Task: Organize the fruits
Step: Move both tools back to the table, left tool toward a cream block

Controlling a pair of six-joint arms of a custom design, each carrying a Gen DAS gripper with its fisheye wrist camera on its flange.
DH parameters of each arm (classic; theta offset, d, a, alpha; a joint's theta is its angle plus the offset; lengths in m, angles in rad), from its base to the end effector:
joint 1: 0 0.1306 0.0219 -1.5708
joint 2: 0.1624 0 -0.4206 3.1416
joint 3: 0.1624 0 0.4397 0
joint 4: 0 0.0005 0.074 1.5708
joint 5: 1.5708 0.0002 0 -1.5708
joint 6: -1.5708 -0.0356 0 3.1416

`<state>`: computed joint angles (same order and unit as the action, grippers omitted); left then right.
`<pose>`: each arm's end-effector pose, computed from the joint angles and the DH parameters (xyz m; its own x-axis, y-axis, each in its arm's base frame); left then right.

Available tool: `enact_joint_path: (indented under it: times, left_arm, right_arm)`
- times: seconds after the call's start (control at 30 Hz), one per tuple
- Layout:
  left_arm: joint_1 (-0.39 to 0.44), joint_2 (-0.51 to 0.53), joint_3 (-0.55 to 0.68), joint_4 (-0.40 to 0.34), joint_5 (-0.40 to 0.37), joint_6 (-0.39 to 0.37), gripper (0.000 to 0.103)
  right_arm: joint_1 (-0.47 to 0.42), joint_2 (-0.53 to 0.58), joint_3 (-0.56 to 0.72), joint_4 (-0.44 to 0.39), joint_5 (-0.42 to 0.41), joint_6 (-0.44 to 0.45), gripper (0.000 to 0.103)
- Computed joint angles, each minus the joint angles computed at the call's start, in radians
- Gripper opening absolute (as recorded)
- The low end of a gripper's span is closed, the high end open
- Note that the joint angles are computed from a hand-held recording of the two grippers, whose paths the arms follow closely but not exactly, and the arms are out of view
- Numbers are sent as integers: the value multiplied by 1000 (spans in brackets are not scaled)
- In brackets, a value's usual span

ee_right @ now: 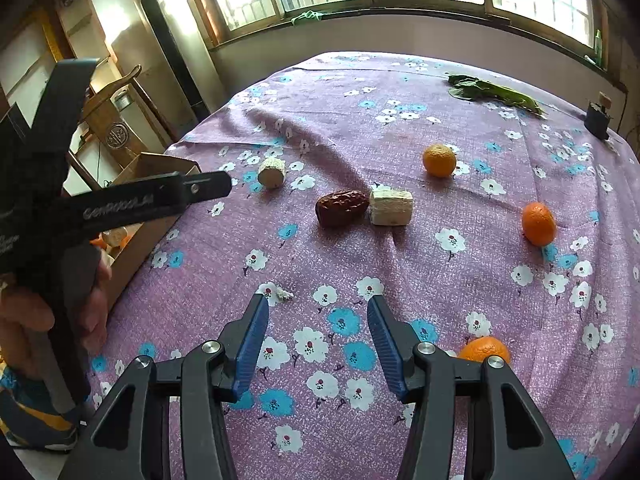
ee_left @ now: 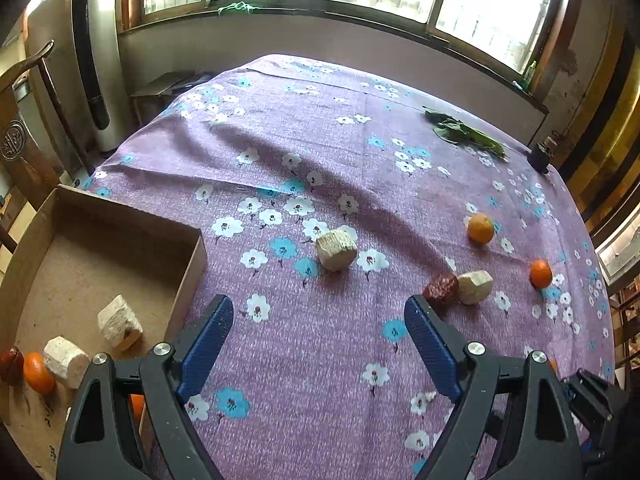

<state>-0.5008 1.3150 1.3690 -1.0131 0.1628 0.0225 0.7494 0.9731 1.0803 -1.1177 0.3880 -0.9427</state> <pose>0.4218 -0.2380 0.4836 -0.7305 0.3745 -0.5711 0.5391 0.8295 -0.1456 0.2572 0.2203 0.4683 -0.7555 0.3201 -0.5716 0.2178 0.9456 0.2417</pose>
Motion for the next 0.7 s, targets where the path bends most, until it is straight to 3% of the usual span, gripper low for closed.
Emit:
enact_joint_path:
  times: [0.37, 0.7]
  left_arm:
    - [-26, 177, 134, -51, -10, 91, 87]
    - [-20, 216, 147, -52, -10, 122, 87]
  right_arm:
    - [-99, 30, -12, 79, -100, 84, 57]
    - [-174, 81, -5, 129, -169, 152, 57]
